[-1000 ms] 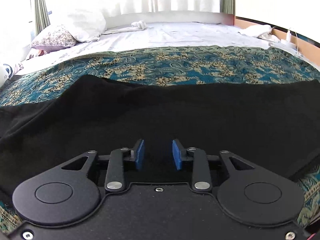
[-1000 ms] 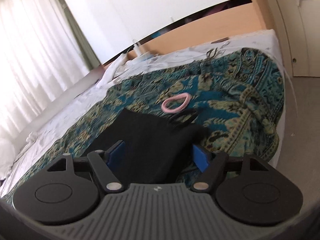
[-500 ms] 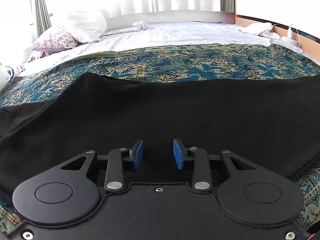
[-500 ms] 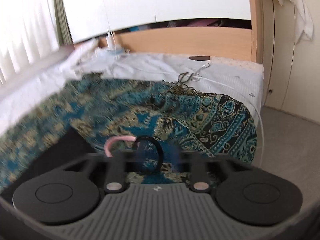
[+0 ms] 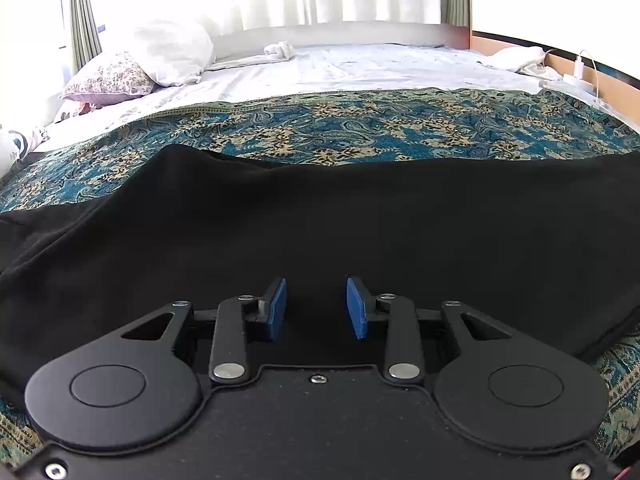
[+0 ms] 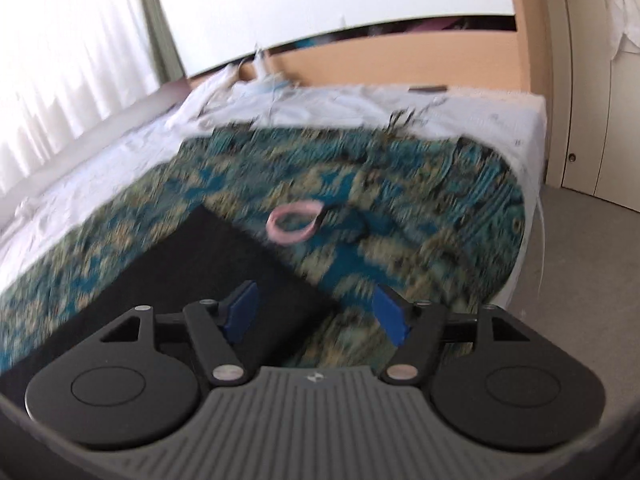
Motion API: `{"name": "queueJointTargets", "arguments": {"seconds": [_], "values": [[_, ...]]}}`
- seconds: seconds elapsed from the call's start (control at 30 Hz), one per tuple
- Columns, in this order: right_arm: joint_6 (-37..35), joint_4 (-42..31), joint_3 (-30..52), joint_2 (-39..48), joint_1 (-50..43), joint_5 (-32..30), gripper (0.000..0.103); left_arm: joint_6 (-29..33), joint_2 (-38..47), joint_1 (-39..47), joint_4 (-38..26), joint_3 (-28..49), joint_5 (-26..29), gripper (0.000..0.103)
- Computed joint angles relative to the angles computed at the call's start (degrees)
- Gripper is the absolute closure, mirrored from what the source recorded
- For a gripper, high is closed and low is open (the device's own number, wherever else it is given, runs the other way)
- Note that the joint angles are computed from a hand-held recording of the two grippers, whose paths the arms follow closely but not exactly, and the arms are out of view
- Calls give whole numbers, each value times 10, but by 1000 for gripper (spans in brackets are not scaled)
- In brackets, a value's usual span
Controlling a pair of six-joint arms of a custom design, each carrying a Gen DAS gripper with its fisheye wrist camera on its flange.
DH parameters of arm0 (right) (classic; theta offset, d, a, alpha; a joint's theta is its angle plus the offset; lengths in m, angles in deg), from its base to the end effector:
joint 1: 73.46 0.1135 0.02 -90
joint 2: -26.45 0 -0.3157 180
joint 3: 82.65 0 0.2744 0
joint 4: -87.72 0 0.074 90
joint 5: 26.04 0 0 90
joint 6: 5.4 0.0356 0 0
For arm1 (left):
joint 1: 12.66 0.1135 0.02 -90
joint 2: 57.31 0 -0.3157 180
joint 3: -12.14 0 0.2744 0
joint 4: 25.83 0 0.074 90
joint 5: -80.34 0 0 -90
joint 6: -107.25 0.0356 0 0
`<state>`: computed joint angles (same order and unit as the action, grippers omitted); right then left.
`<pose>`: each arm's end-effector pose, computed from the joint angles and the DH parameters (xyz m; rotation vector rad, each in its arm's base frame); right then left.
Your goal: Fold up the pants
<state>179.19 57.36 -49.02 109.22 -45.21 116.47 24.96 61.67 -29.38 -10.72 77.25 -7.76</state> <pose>0.1695 0.0590 0.1251 1.3060 1.8131 -0.3466 0.4021 -0.1220 0.0994 0.4935 2.1949 -0.1219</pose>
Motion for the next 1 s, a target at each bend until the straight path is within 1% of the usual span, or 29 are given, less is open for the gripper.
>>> {"name": "queueJointTargets", "arguments": {"seconds": [0.07, 0.13, 0.2, 0.33, 0.4, 0.53, 0.6, 0.63, 0.67, 0.7, 0.73, 0.8, 0.87, 0.9, 0.97, 1.0], "values": [[20, 21, -1, 21, 20, -7, 26, 0, 0, 0, -1, 0, 1, 71], [50, 3, 13, 54, 37, 6, 26, 1, -1, 0, 0, -2, 1, 71], [42, 8, 21, 70, 35, 9, 26, 2, -1, 1, 2, -3, 2, 71], [-19, 127, -17, 65, 6, 20, 27, 1, -2, 0, 2, -5, 2, 71], [-51, 188, -33, 65, -7, 21, 34, 1, -4, 1, 3, -7, 4, 71], [-60, 239, -43, 71, 2, 24, 40, 1, -8, 4, 5, -13, 8, 71], [-68, 287, -59, 72, 20, 23, 46, -2, -11, 7, 11, -19, 9, 71], [-73, 309, -65, 74, 26, 20, 46, -4, -14, 8, 16, -24, 9, 71], [-70, 307, -62, 80, 28, 19, 45, -3, -17, 10, 19, -25, 11, 71], [-64, 289, -52, 87, 22, 18, 41, -1, -19, 12, 20, -28, 13, 71], [-63, 285, -48, 91, 12, 15, 43, 1, -23, 15, 20, -30, 15, 71], [-63, 326, -61, 89, -22, -1, 50, 4, -27, 20, 18, -31, 19, 71], [-76, 383, -78, 83, -66, -32, 54, 3, -30, 27, 14, -32, 23, 70], [-76, 396, -81, 80, -84, -46, 59, 1, -32, 31, 13, -33, 26, 70], [-79, 387, -75, 63, -115, -74, 87, -4, -36, 40, 11, -36, 33, 70], [-75, 364, -65, 52, -120, -80, 90, -6, -38, 46, 11, -38, 39, 70]]}}
